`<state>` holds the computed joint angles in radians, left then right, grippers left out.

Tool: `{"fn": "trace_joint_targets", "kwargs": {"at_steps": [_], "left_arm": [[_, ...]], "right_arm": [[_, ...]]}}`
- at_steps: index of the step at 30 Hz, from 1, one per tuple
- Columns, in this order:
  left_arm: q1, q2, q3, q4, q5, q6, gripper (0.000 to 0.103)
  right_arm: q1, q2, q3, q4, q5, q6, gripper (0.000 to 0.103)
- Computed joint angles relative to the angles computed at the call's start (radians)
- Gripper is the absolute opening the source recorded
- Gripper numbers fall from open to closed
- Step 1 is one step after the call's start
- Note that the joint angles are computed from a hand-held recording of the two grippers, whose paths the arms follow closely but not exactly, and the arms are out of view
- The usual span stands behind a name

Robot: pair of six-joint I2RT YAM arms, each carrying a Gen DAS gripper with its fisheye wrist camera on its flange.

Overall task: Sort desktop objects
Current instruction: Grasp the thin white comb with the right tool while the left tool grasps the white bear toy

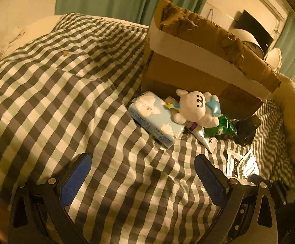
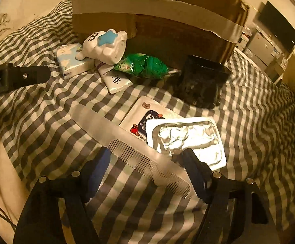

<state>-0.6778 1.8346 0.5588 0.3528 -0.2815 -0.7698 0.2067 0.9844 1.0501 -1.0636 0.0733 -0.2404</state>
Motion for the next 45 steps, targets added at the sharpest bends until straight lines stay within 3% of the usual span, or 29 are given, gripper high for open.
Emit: {"fn": "trace_joint_targets", "kwargs": {"at_steps": [2, 9, 14, 17, 24, 30, 39, 42, 44, 45], "left_arm": [[-0.010, -0.001, 0.002, 0.008, -0.002, 0.019, 0.103], [-0.022, 0.015, 0.045, -0.033, -0.021, 0.080, 0.103], [-0.017, 0.021, 0.048, -0.031, -0.007, 0.095, 0.103], [-0.016, 0.020, 0.048, -0.032, -0.008, 0.092, 0.103], [-0.030, 0.018, 0.055, -0.016, -0.010, 0.106, 0.103], [-0.047, 0.085, 0.163, -0.017, 0.004, 0.198, 0.103], [-0.023, 0.270, 0.396, -0.067, -0.012, 0.279, 0.103], [0.002, 0.289, 0.389, 0.011, 0.027, 0.287, 0.103], [0.008, 0.290, 0.378, 0.047, 0.036, 0.293, 0.081], [0.011, 0.294, 0.388, 0.029, 0.045, 0.293, 0.081]], "right_arm": [[-0.013, -0.003, -0.006, 0.004, -0.024, -0.027, 0.071], [0.072, -0.080, -0.026, -0.041, 0.025, -0.048, 0.039], [0.045, -0.128, -0.014, -0.073, 0.006, -0.038, 0.023], [0.049, -0.108, 0.034, -0.075, 0.004, -0.011, 0.006], [-0.120, -0.082, 0.099, -0.116, -0.174, -0.008, 0.004], [-0.292, -0.048, 0.145, -0.117, -0.327, -0.001, 0.003], [-0.322, -0.020, 0.141, -0.104, -0.354, 0.019, 0.003], [-0.313, -0.001, 0.131, -0.098, -0.352, 0.034, 0.004], [-0.307, 0.013, 0.118, -0.088, -0.352, 0.043, 0.004], [-0.304, 0.016, 0.115, -0.084, -0.351, 0.047, 0.004]]}}
